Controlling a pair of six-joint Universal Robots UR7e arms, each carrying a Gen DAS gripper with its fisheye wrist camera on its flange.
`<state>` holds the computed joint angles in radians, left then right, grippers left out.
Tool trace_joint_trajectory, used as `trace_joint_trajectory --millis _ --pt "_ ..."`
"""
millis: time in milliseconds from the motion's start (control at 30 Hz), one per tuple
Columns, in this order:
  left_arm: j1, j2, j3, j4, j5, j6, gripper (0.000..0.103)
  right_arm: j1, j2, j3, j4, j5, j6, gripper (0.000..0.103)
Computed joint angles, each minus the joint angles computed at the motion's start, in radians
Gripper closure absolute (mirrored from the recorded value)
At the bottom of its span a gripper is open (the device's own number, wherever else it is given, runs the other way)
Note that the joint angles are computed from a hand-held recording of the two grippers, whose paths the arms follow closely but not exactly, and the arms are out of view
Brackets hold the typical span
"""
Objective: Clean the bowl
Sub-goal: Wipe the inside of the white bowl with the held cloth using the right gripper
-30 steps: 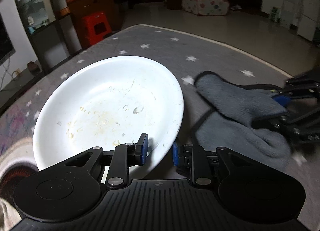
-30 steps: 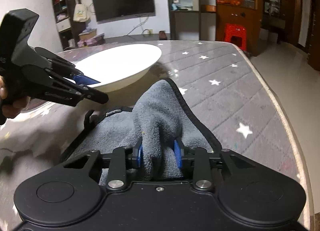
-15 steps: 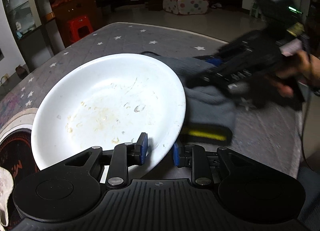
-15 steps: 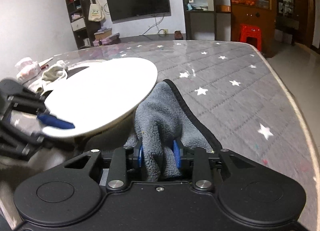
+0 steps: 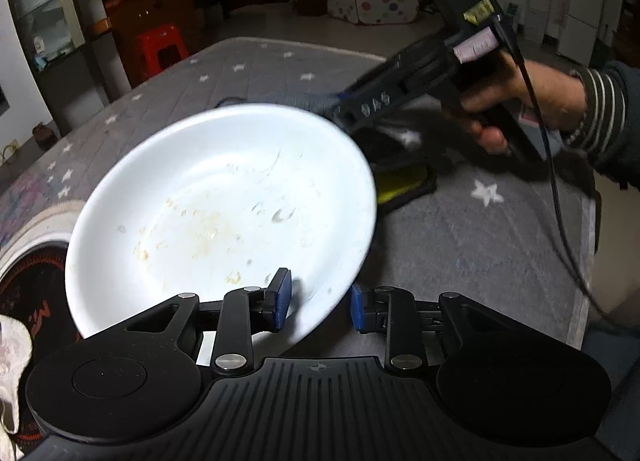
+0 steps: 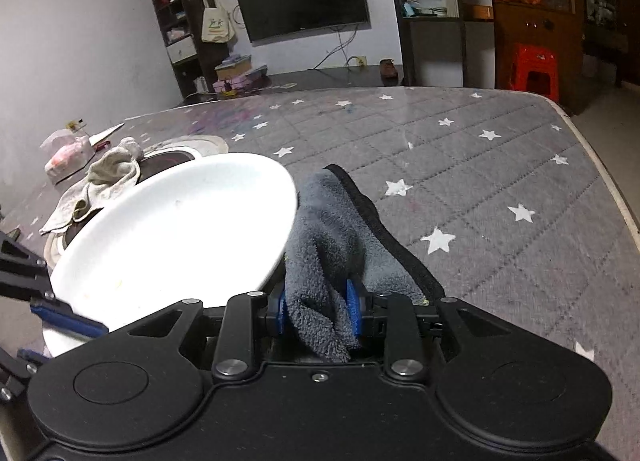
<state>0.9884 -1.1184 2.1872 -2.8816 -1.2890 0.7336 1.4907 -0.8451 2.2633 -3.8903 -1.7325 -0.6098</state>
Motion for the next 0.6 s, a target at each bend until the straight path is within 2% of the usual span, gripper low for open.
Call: trace_joint_trajectory --millis 200,367,500,600 --pt "-0.05 0.059 0.001 -0.067 0.022 -0.011 0.072 0.003 0.009 0.046 -0.062 -0.006 -0.022 0.073" --pt "-0.051 0.099 -0.033 -0.043 0.031 -0.031 0.072 0.004 0.017 0.093 -0.122 -0.008 -0.043 0.073" --pt "-0.048 0.087 -0.021 -0.042 0.023 -0.015 0.074 0.007 0.029 0.148 -0.189 -0.008 -0.054 0.073" --pt "-0.031 0.037 -0.005 0.018 -0.017 0.006 0.075 0.009 0.032 0.198 -0.224 -0.001 -0.05 0.073"
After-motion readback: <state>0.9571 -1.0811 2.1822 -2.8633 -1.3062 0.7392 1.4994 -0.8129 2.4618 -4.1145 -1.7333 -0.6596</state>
